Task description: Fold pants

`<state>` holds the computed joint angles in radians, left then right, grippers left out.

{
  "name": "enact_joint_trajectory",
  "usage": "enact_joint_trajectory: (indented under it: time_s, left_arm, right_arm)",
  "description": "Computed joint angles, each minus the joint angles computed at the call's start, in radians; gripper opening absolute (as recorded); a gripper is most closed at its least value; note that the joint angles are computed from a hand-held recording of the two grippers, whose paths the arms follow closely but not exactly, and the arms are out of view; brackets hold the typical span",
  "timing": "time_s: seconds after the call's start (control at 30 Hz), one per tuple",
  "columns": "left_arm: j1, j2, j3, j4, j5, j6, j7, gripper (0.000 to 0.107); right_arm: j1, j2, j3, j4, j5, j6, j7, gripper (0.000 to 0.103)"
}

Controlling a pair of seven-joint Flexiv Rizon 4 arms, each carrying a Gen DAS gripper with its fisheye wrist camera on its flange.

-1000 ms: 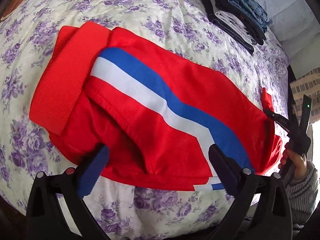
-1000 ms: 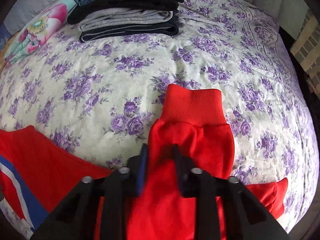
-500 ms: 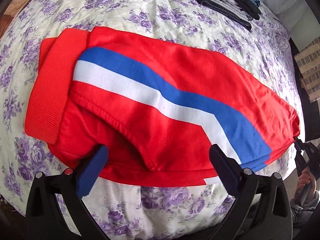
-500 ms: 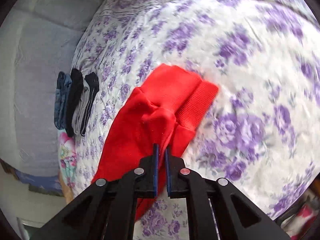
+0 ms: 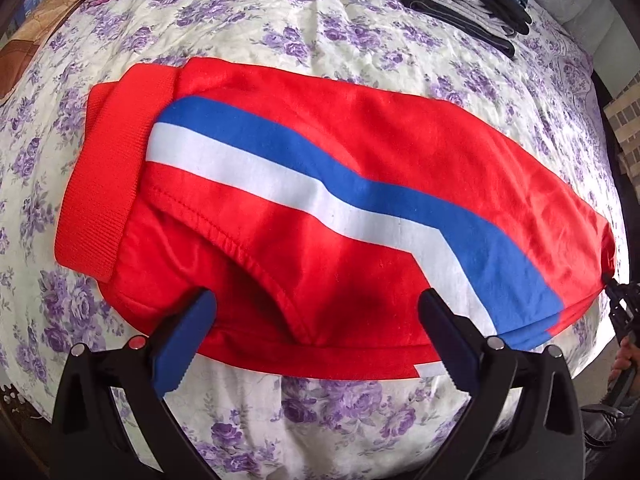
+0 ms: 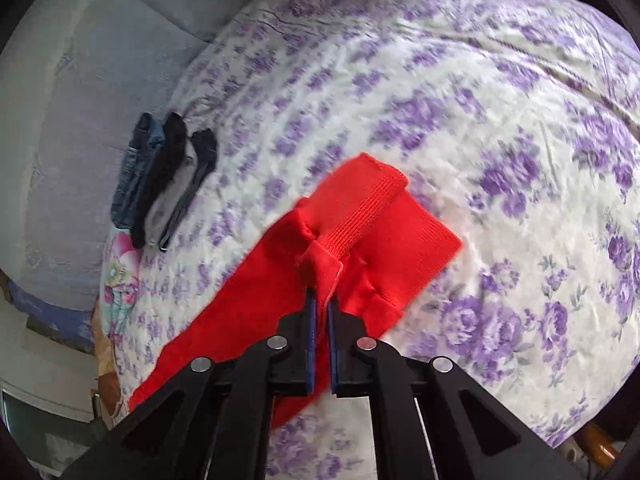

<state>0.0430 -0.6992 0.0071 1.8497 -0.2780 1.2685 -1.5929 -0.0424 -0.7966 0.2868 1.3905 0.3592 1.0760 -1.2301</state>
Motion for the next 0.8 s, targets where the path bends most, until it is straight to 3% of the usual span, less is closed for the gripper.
enact_joint_trajectory:
  time_s: [0.13, 0.2, 0.27, 0.43, 0.57, 0.73, 0.8]
  left_arm:
    - [-0.018, 0.016, 0.019, -0.001, 0.009, -0.020, -0.033, 0.098]
    - [0.015, 0.035, -0.026, 0.021, -0.027, 0.007, -0.026, 0.098]
    - [0.073, 0.054, -0.108, 0.053, -0.083, 0.060, 0.025, 0.098]
    - [0.085, 0.046, -0.176, 0.021, -0.130, 0.096, 0.101, 0.098]
    - [0.064, 0.006, -0.202, -0.029, -0.145, 0.079, 0.150, 0.098]
    - [0.055, -0.070, -0.186, -0.103, -0.189, -0.090, 0.143, 0.098]
    - [0.065, -0.071, -0.200, -0.080, -0.222, -0.055, 0.150, 0.098]
  right_arm:
    - [-0.075, 0.023, 0.089, 0.019, 0.090, 0.027, -0.110, 0.012]
    - [-0.087, 0.050, 0.084, 0.038, 0.120, 0.040, -0.122, 0.054]
    - [-0.099, 0.058, 0.080, 0.046, 0.159, 0.063, -0.115, 0.061]
    - [-0.144, -0.007, 0.107, -0.018, 0.268, 0.034, -0.086, 0.061]
    - [-0.157, -0.049, 0.146, -0.059, 0.342, 0.104, -0.140, 0.061]
    - [-0.109, -0.094, 0.119, -0.116, 0.303, 0.108, -0.137, 0.060]
    - [-0.115, -0.089, 0.142, -0.114, 0.295, 0.138, -0.197, 0.026]
